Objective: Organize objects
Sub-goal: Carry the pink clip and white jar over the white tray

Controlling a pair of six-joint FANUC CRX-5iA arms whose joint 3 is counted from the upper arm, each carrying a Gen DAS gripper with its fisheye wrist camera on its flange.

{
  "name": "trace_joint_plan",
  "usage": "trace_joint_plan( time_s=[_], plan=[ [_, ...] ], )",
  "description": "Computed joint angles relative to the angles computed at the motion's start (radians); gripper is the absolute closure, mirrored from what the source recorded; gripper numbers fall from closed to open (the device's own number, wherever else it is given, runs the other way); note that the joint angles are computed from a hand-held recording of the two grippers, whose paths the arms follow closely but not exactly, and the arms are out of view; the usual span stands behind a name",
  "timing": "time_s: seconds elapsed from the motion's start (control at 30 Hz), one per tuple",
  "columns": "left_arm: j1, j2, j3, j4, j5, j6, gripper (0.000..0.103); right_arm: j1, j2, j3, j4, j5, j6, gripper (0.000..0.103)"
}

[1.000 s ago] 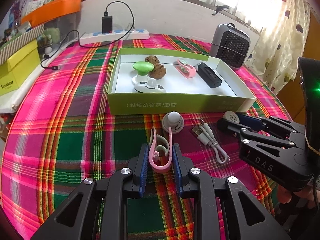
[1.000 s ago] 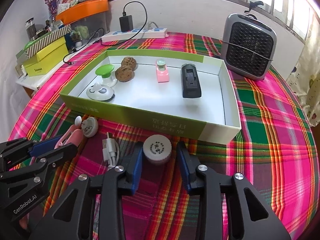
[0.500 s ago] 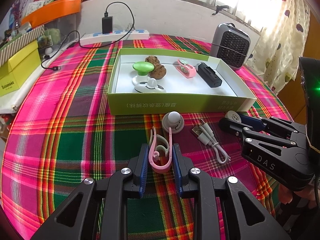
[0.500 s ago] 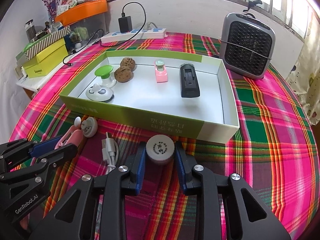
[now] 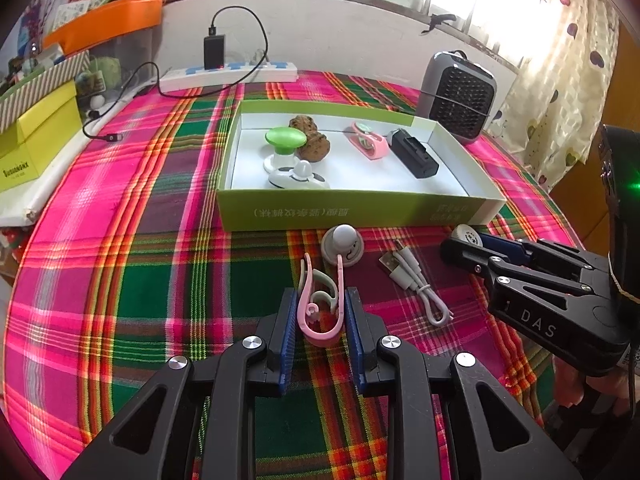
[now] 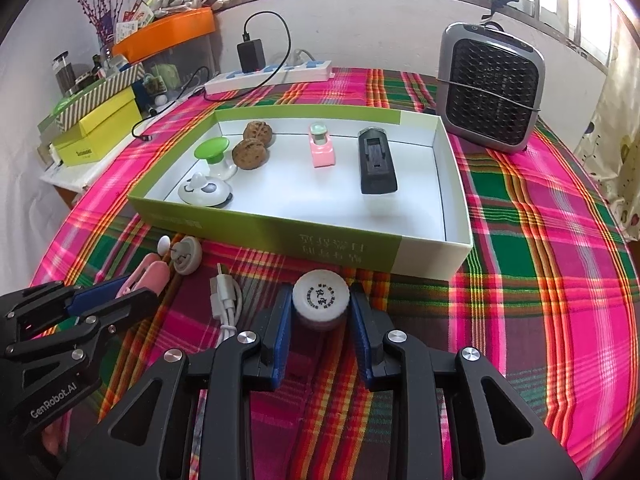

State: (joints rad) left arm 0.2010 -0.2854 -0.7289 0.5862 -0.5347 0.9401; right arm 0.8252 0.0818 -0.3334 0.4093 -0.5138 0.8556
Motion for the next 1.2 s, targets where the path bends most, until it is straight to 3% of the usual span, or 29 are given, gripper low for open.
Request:
trace_joint_plan(
  time_s=[0.37,0.77,1.2],
  plan=[
    [0.003,-0.039,0.002,0.041,-0.013,-0.039,0.082,-0.016,-0.04,-0.026,0.029,0.037,-0.027,0.074],
    [-0.036,0.021,0.06,0.08,-0.002,-0.074,0.082,-0.054,-0.035,0.005,0.027,0.044,-0.023,0.074],
    [-0.066,0.145,0.163,0.074,0.008,-0.064,0.082,-0.089,0.057,0.165,-0.174,-0.015,0.201,0.074]
  ],
)
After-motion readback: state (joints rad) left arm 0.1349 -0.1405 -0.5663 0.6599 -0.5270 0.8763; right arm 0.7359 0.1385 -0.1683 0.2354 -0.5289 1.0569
